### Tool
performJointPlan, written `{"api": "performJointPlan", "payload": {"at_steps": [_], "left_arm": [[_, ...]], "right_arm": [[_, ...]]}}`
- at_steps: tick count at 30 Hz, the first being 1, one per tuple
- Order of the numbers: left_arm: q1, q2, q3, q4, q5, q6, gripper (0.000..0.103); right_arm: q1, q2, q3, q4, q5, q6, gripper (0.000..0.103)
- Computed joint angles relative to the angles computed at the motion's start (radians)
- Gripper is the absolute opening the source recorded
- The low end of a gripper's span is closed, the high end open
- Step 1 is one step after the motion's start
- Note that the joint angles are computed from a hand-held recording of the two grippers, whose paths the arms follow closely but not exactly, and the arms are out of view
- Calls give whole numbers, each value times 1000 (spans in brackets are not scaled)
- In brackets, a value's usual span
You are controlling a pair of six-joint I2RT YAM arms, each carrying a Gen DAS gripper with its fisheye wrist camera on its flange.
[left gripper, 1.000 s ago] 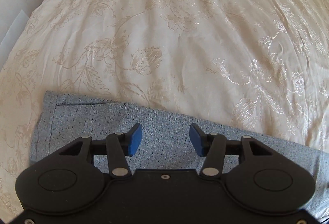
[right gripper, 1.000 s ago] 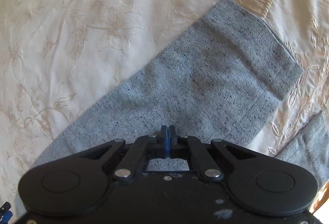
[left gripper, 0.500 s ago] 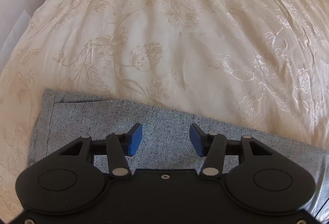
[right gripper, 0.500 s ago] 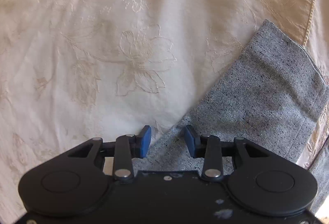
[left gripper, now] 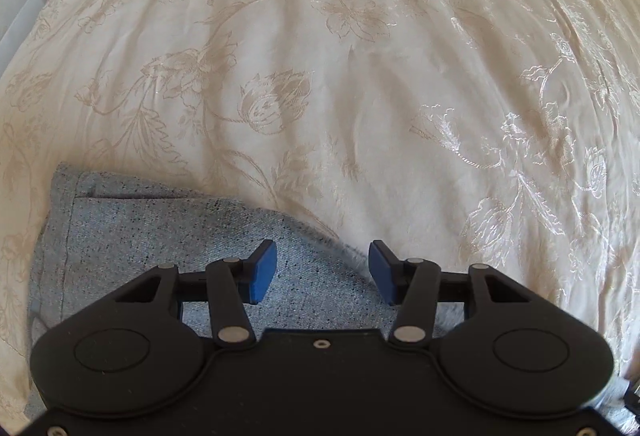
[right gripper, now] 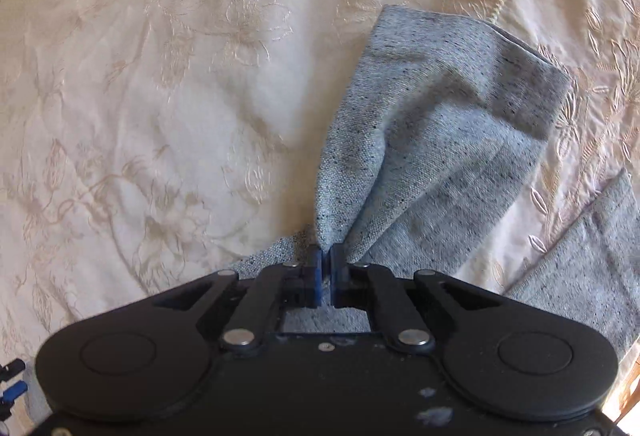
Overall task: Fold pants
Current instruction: 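Lift the cuffs with the right gripper while the left gripper grasps the waistband, then carry the cuffs toward the waistband with the right gripper while the left holds the waistband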
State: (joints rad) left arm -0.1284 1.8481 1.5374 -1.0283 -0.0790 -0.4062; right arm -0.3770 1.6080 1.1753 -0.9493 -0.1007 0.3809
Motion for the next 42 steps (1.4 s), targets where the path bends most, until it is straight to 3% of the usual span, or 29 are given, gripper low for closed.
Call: {"api": "performJointPlan", "payload": {"at_steps": [8, 14, 15, 16, 17, 23, 32, 38, 42], "left_arm": [[21, 96, 23, -3, 43, -39, 58], [6, 216, 116, -49, 53, -37, 62], [0, 214, 114, -45, 45, -34, 50], [-6, 204, 110, -43, 27, -38, 13], [-13, 187, 106, -45, 4, -47, 9], [-17, -133, -95, 33, -7, -9, 5], [-15, -712, -319, -127, -7, 68, 5], [-167, -1012, -468, -359, -78, -50, 5], [-256, -1114, -649, -416, -54, -178, 5]], "right_arm": [[75, -77, -146, 98, 39, 30, 4], [86, -138, -154, 56, 30, 29, 4], [85, -147, -158, 54, 28, 27, 4], [85, -153, -160, 53, 27, 25, 4], [84, -162, -161, 49, 26, 22, 4], [50, -272, -133, -4, -2, -18, 4], [-53, -573, -120, -235, -12, -135, 4], [-195, -748, -201, -395, -6, -267, 4], [-230, -834, -345, -401, 38, -319, 4]]}}
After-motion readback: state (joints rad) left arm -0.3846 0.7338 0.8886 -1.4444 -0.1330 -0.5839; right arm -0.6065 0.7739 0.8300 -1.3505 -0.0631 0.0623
